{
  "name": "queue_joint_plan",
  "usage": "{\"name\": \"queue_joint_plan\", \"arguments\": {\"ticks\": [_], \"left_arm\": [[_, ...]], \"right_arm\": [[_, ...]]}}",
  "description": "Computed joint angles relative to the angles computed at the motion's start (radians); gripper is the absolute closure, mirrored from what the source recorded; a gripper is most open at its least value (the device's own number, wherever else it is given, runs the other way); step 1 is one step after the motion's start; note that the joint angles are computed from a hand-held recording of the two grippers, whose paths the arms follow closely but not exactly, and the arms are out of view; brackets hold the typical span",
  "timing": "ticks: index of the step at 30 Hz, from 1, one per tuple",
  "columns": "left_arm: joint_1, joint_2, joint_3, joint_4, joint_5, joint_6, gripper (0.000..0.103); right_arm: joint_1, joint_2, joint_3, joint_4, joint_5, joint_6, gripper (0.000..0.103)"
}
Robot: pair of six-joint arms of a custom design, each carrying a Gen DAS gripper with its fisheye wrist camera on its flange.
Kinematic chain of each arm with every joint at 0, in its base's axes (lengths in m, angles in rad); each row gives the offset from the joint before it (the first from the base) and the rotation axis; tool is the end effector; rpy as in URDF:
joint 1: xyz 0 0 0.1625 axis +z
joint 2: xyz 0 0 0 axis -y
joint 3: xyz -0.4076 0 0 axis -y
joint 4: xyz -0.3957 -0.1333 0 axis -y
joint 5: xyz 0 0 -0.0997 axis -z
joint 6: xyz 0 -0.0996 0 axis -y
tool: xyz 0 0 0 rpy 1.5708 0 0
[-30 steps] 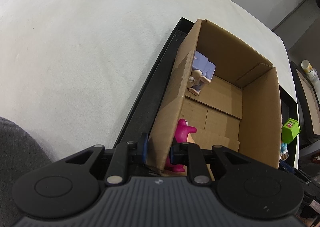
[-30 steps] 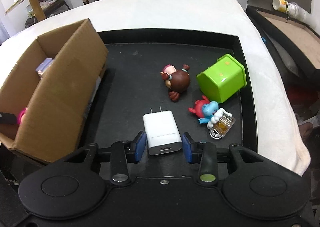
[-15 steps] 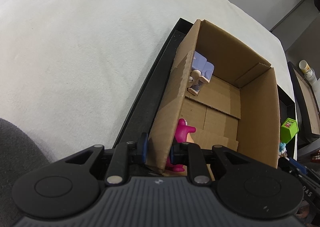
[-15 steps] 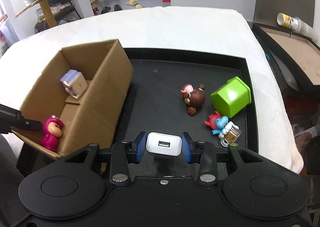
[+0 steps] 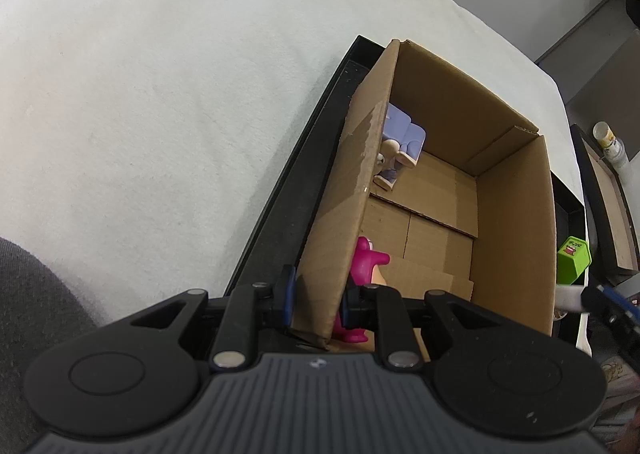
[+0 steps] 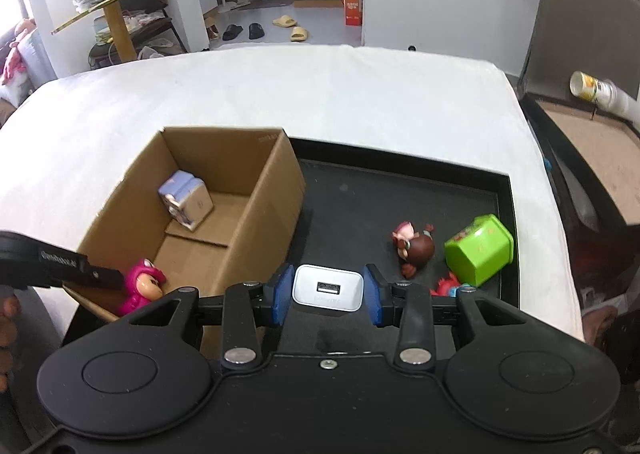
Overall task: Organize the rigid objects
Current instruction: 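Carry the white charger over the cardboard box and lower it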
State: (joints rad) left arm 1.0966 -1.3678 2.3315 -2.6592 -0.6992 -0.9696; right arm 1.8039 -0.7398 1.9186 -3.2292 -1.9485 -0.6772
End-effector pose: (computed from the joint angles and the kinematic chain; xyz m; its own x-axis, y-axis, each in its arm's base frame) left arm -0.0030 -0.4647 0.1855 -0.7221 -0.6096 -0.3270 -0.2518 0.6718 -0.6966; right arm 0.2287 -0.5453 0.0355 -0.6070 -0.5792 0.5441 -0.7510 0.6419 -0.1546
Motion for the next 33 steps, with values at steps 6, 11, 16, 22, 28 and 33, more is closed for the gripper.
{"name": "queue_joint_plan", "arguments": {"ticks": [6, 11, 16, 22, 28, 33], "left_arm": [[0.008, -0.005, 0.005, -0.024, -0.015, 0.013, 0.083], [0.011, -0.004, 0.009, -0.042, -0.021, 0.024, 0.082], [0.012, -0.008, 0.013, -0.053, -0.027, 0.034, 0.082], [0.014, -0.011, 0.017, -0.060, -0.029, 0.043, 0.082], [0.017, -0.016, 0.016, -0.060, -0.036, 0.049, 0.082], [0.016, -0.015, 0.018, -0.064, -0.037, 0.054, 0.082]], "right_arm": [[0.038, 0.012, -0.034, 0.008, 0.000, 0.018, 0.066], [0.074, 0.029, -0.068, 0.018, 0.000, 0.015, 0.066], [0.101, 0.049, -0.094, 0.033, 0.003, 0.004, 0.066], [0.122, 0.081, -0.121, 0.061, 0.004, 0.002, 0.066], [0.132, 0.111, -0.143, 0.096, 0.001, 0.005, 0.066], [0.137, 0.145, -0.182, 0.138, -0.003, 0.003, 0.066]]}}
